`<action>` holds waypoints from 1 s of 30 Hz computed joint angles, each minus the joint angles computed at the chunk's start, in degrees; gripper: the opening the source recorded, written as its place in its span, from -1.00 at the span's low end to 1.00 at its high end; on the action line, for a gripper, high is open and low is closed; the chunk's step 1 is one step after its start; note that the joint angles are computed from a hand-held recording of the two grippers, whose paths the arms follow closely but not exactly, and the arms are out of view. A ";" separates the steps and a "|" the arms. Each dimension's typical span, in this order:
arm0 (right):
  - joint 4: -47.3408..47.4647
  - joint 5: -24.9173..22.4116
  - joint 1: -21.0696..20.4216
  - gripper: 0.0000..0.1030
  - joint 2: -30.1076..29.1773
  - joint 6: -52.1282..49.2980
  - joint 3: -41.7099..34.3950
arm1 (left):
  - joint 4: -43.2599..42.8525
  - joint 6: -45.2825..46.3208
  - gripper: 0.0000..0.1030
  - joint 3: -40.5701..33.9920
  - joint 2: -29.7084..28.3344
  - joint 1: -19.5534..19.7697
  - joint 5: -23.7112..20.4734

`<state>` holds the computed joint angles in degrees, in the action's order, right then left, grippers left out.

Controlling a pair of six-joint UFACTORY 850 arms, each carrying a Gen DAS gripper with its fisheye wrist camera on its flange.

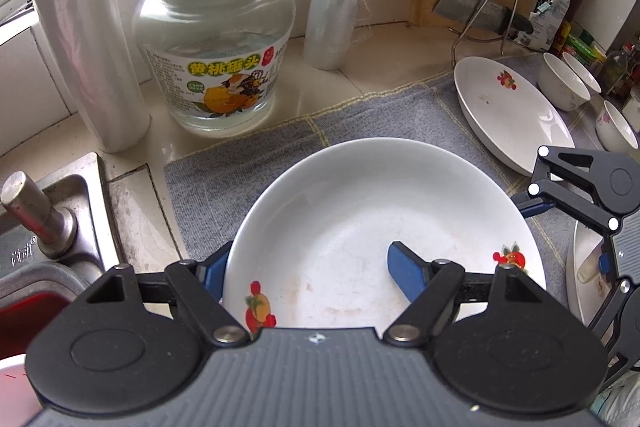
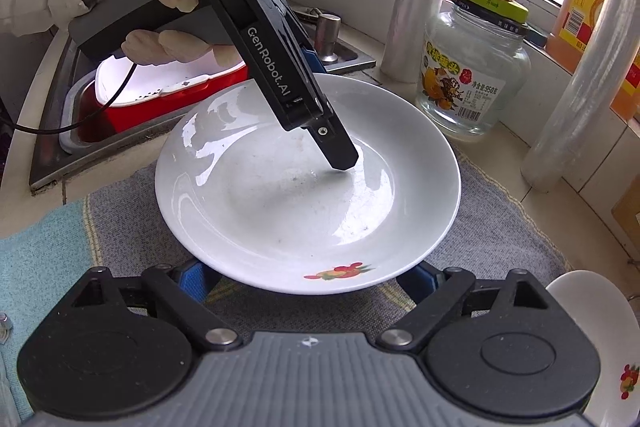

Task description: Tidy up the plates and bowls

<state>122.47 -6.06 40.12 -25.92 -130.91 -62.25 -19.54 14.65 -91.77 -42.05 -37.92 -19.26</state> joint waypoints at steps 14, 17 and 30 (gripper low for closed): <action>-7.64 0.87 2.56 0.85 4.57 9.72 5.26 | -1.64 -2.43 0.52 8.11 5.31 -2.66 2.56; -15.69 1.07 3.07 0.85 5.09 18.24 6.07 | -2.08 -2.91 0.53 9.35 5.73 -3.24 2.88; -51.95 0.81 3.57 0.85 6.37 55.65 7.77 | -4.14 -1.73 0.53 10.73 5.87 -4.93 2.76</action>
